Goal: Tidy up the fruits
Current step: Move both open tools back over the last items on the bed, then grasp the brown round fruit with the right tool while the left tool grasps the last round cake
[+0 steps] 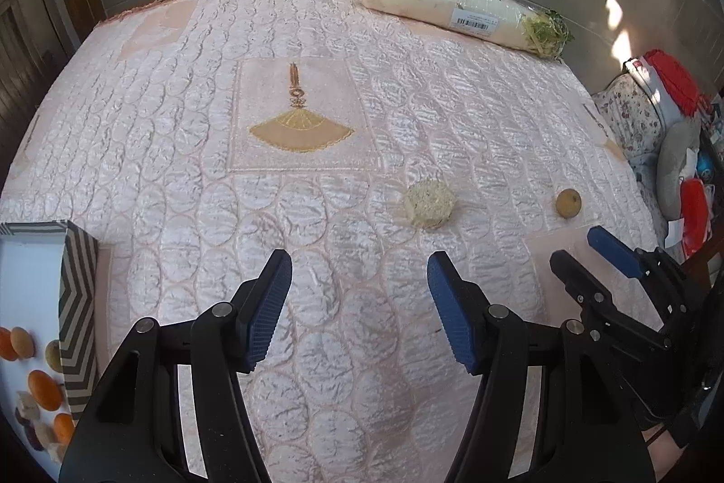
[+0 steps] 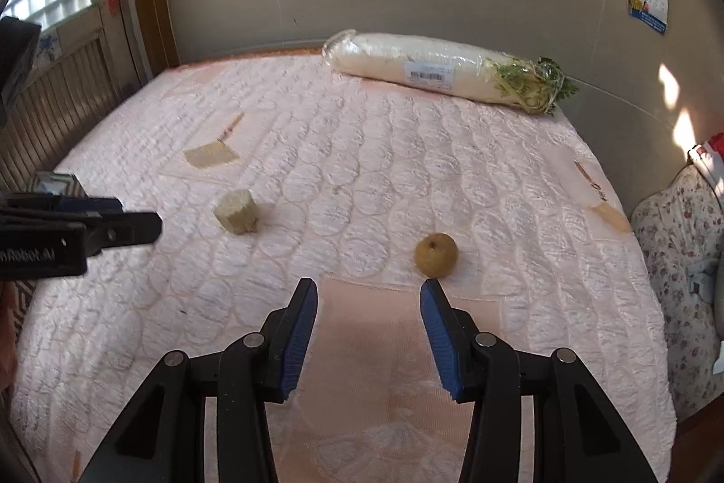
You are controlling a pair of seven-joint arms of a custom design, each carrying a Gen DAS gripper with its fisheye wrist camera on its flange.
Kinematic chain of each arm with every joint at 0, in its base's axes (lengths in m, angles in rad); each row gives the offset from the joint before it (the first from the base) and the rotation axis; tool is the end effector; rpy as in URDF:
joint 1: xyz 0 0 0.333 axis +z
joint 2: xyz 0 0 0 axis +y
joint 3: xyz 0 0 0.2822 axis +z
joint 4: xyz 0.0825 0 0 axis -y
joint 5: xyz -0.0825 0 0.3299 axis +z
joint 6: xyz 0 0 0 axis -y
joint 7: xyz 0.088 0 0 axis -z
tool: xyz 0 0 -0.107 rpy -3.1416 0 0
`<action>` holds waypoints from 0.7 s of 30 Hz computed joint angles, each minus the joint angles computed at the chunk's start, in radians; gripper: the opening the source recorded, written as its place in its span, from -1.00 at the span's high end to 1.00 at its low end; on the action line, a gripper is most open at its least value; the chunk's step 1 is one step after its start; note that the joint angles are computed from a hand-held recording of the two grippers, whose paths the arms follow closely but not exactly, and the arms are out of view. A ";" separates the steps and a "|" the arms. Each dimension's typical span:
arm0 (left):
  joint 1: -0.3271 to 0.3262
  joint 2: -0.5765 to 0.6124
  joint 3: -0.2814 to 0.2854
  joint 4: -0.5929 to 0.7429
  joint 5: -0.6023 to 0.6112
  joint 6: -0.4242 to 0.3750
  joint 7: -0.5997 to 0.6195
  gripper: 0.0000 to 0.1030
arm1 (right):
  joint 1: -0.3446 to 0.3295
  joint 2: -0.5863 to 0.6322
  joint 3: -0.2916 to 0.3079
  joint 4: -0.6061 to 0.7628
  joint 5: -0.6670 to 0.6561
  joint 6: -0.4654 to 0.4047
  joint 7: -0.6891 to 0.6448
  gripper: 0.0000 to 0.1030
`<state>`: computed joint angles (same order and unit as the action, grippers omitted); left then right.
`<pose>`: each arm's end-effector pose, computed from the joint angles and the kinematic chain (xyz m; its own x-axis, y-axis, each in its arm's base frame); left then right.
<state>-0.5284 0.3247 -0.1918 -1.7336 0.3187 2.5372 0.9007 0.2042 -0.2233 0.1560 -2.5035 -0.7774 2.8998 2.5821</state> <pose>0.4756 -0.4053 0.4411 -0.2655 -0.9585 0.1037 -0.8553 0.1845 -0.4841 0.4012 0.1974 0.4225 0.0584 -0.9983 0.0033 -0.7559 -0.0464 -0.6530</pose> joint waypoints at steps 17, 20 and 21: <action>-0.043 0.201 0.014 0.279 -0.102 -0.097 0.097 -0.22 | -0.033 0.098 -0.065 0.067 -0.017 0.001 -0.017 0.06; -0.054 0.233 0.019 0.320 -0.108 -0.118 0.106 -0.22 | -0.033 0.119 -0.075 0.080 0.004 0.030 -0.033 0.30; -0.057 0.239 0.022 0.329 -0.108 -0.124 0.107 -0.22 | -0.031 0.125 -0.076 0.086 0.010 0.028 -0.036 0.37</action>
<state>-0.5852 0.5640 -0.1703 -1.4051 0.2102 2.4130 1.0073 0.1728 -0.0987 0.0803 -2.4174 -0.7678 2.9276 2.5456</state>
